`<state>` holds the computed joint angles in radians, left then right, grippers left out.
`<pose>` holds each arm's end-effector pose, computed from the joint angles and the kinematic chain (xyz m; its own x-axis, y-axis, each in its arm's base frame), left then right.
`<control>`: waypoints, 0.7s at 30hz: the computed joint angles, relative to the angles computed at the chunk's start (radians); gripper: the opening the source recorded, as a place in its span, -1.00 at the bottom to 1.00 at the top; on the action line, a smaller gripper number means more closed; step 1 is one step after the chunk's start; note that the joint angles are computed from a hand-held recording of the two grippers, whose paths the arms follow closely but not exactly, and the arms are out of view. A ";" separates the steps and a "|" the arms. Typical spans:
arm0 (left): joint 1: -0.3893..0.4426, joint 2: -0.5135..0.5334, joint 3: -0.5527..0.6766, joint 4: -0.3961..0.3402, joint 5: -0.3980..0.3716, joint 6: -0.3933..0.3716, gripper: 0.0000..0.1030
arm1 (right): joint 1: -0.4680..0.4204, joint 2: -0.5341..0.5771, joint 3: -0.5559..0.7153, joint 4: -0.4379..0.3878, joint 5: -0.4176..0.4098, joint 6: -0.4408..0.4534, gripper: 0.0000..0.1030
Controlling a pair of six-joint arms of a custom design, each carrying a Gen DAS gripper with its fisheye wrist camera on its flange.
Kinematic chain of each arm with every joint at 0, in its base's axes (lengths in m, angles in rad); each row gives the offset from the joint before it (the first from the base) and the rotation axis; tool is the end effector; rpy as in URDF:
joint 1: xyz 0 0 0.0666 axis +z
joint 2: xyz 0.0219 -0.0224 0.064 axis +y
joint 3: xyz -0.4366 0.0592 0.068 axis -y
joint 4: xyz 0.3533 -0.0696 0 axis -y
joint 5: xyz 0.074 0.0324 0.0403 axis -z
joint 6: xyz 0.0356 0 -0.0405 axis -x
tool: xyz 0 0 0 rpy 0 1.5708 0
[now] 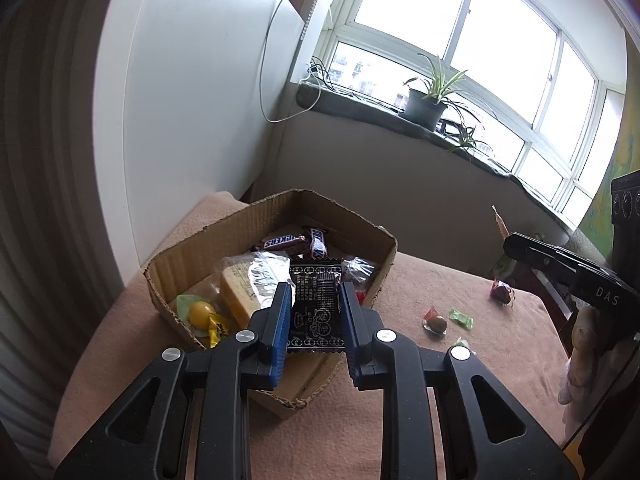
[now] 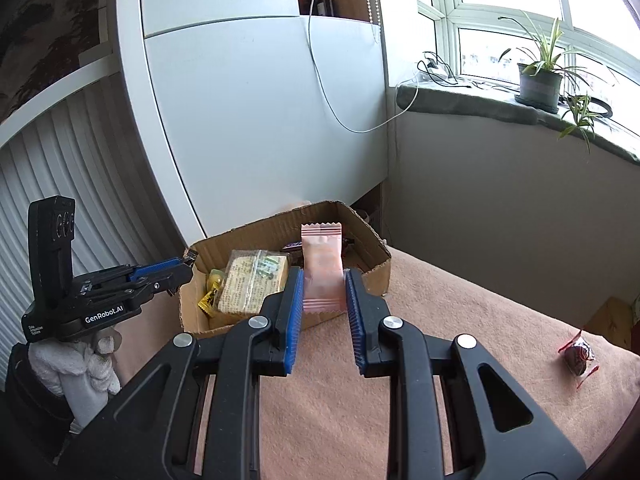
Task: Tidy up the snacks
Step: 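Carry the black and pink candies into the box with both tools and release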
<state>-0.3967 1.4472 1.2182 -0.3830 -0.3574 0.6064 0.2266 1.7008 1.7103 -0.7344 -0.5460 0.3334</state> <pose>0.4357 -0.1695 0.4302 -0.4912 -0.3731 -0.7871 -0.2216 0.9274 -0.3013 0.5584 0.1473 0.4887 -0.4237 -0.3847 -0.8200 -0.7508 0.6556 0.0804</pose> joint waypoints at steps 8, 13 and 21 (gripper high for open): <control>0.056 -0.005 -0.009 0.004 0.010 -0.004 -0.57 | 0.073 0.067 0.091 -0.035 0.042 0.011 -0.57; 0.085 0.010 -0.005 -0.002 0.021 0.000 -0.57 | 0.103 0.126 0.160 -0.078 0.070 0.014 -0.57; 0.108 0.045 0.015 -0.029 0.034 0.002 -0.57 | 0.135 0.220 0.254 -0.149 0.126 0.009 -0.57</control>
<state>-0.2884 1.4918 1.2336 -0.4120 -0.3234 0.6080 0.3612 1.9203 1.9642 -0.8831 -0.4198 0.3424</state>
